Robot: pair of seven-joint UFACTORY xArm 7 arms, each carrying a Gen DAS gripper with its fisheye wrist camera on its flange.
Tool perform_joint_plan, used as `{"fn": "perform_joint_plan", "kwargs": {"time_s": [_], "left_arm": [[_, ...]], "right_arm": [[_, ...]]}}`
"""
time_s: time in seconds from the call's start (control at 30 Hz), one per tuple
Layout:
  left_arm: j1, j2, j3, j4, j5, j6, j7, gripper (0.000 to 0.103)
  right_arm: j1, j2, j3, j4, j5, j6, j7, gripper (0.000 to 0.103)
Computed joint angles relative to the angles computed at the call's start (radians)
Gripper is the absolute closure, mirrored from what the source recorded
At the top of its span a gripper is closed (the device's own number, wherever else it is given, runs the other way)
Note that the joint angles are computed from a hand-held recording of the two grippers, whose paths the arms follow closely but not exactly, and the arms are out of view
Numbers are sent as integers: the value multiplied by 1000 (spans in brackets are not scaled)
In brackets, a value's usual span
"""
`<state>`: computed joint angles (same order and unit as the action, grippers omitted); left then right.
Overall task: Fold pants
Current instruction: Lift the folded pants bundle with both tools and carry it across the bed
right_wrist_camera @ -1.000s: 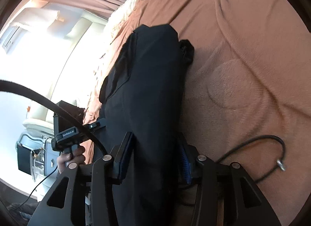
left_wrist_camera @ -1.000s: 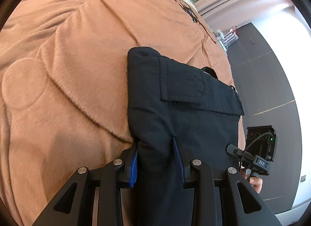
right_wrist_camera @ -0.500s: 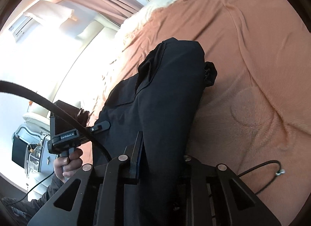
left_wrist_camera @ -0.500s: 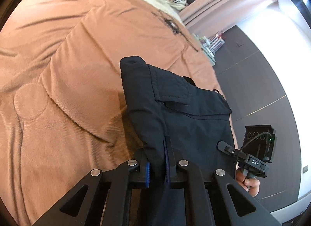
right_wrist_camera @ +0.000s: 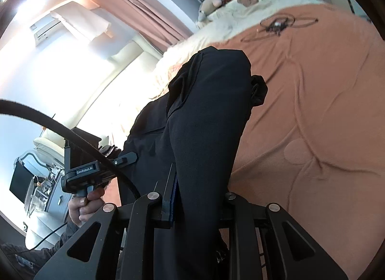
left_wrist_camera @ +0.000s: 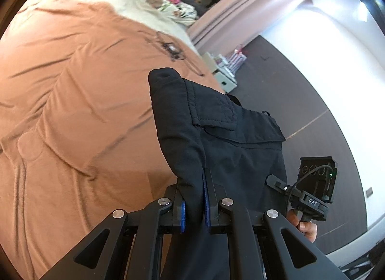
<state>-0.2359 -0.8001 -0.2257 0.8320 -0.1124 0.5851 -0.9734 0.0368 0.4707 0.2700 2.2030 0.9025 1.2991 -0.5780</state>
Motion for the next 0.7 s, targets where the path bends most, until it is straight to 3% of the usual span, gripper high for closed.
{"fn": "perform_joint_plan", "kwargs": {"time_s": [0.27,0.5,0.7], "left_arm": [[6,134,-69,172,41,-9,-20,91],[-3,282,-113,309,100,-35,-42,91],[-19,418,-135,421,170,-64,-66,91]], "right_arm": [[-84,-211,-69,-213,100,17,-107,86],[-116,-254,-137,-205,121,63,-107,86],[-145,-334,-186,-275,150,85,-140,86]]}}
